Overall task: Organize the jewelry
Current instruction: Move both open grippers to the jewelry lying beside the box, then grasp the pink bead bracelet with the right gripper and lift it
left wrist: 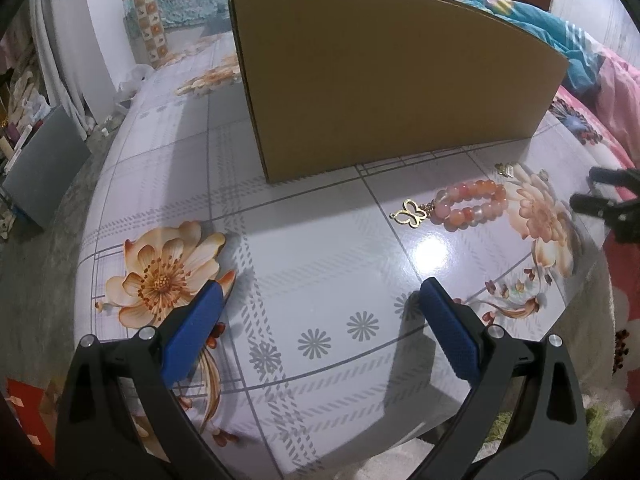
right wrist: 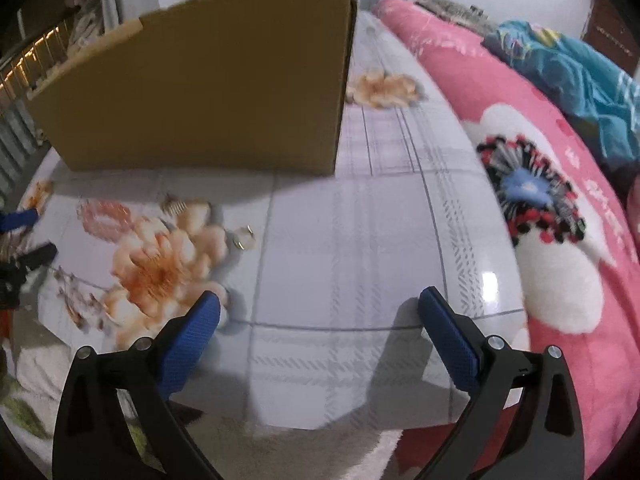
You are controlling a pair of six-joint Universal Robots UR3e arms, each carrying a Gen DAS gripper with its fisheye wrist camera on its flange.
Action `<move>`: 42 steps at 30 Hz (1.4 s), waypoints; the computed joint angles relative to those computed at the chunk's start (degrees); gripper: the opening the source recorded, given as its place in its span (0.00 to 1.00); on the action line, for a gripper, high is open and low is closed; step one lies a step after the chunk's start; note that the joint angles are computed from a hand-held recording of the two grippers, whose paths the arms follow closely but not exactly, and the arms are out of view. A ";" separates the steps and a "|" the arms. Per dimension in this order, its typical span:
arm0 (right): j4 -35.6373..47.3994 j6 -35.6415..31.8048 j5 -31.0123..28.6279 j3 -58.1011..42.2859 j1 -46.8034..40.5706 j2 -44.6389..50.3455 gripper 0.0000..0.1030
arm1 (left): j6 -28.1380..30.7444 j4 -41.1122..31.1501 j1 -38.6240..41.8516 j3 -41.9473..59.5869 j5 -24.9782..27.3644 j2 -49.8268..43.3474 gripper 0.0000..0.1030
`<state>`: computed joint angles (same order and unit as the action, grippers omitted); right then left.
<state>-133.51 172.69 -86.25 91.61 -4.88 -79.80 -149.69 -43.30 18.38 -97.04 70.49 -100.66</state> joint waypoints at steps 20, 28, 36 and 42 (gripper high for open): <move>4.34 1.37 13.73 -20.22 8.51 15.22 0.26 | -3.31 7.36 -0.29 -5.83 0.25 2.23 0.93; 8.30 -1.22 10.82 -24.13 10.25 18.01 0.10 | -2.62 8.32 0.24 -7.48 -0.62 3.26 0.93; 7.73 0.26 15.66 -22.66 8.81 15.43 0.10 | -1.28 8.83 0.96 -8.41 -2.13 3.83 0.93; 8.78 0.93 20.22 -23.92 7.91 13.87 0.10 | 1.53 9.16 2.89 -9.85 -5.23 4.73 0.93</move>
<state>-124.73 173.62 -66.03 67.69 3.04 -65.93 -148.16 -34.14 21.27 -106.89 65.25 -95.93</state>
